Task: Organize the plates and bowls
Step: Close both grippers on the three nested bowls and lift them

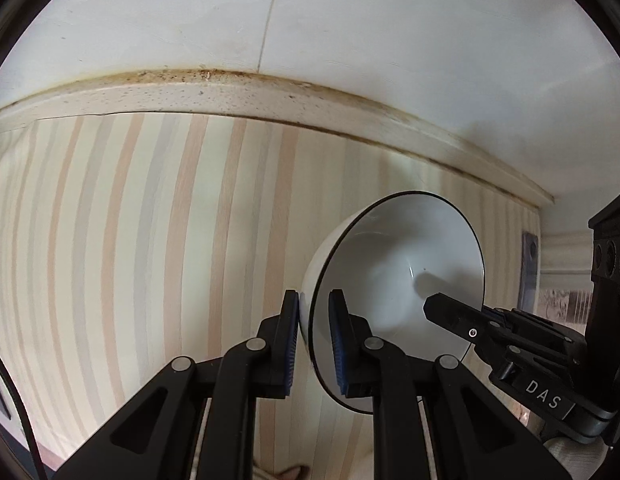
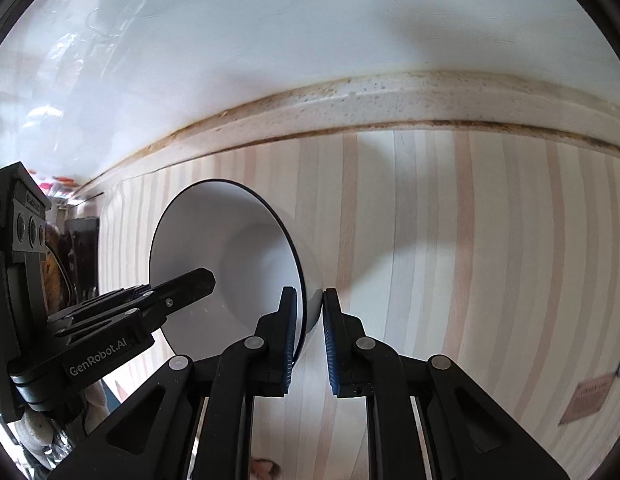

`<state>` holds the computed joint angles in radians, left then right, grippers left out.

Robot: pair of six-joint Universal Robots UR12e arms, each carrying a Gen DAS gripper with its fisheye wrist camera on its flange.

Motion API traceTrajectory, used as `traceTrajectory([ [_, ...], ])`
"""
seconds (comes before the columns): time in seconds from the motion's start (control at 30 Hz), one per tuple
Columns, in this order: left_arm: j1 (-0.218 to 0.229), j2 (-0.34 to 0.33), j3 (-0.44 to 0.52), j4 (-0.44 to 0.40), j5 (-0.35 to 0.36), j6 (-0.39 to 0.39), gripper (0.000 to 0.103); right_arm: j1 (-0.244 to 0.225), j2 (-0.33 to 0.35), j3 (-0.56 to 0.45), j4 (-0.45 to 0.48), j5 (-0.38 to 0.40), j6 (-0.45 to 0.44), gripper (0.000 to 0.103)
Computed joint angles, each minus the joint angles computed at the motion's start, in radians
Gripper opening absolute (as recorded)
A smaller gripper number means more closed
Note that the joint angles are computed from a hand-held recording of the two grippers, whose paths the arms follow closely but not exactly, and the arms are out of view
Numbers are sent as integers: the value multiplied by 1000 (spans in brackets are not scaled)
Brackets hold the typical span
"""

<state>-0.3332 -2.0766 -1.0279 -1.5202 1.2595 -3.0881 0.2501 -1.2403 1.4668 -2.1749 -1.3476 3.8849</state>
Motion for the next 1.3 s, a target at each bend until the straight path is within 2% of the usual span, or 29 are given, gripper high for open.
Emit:
traceTrajectory([
  [0.17, -7, 71, -64, 20, 4, 42, 13, 32, -65, 53, -19, -17, 27, 15],
  [0.37, -29, 159, -148, 32, 27, 115, 13, 79, -154, 133, -46, -47, 101, 15],
  [0.67, -52, 257, -252, 3, 12, 213, 13, 146, -291, 259, -68, -109, 232, 15],
  [0.83, -66, 284, -291, -17, 19, 242, 13, 174, -344, 321, -79, -123, 300, 15],
  [1.03, -78, 292, -314, -36, 41, 245, 13, 191, -376, 386, -105, -105, 358, 15],
  [1.3, -89, 289, -333, -36, 78, 241, 13, 193, -386, 424, -110, -75, 366, 15],
])
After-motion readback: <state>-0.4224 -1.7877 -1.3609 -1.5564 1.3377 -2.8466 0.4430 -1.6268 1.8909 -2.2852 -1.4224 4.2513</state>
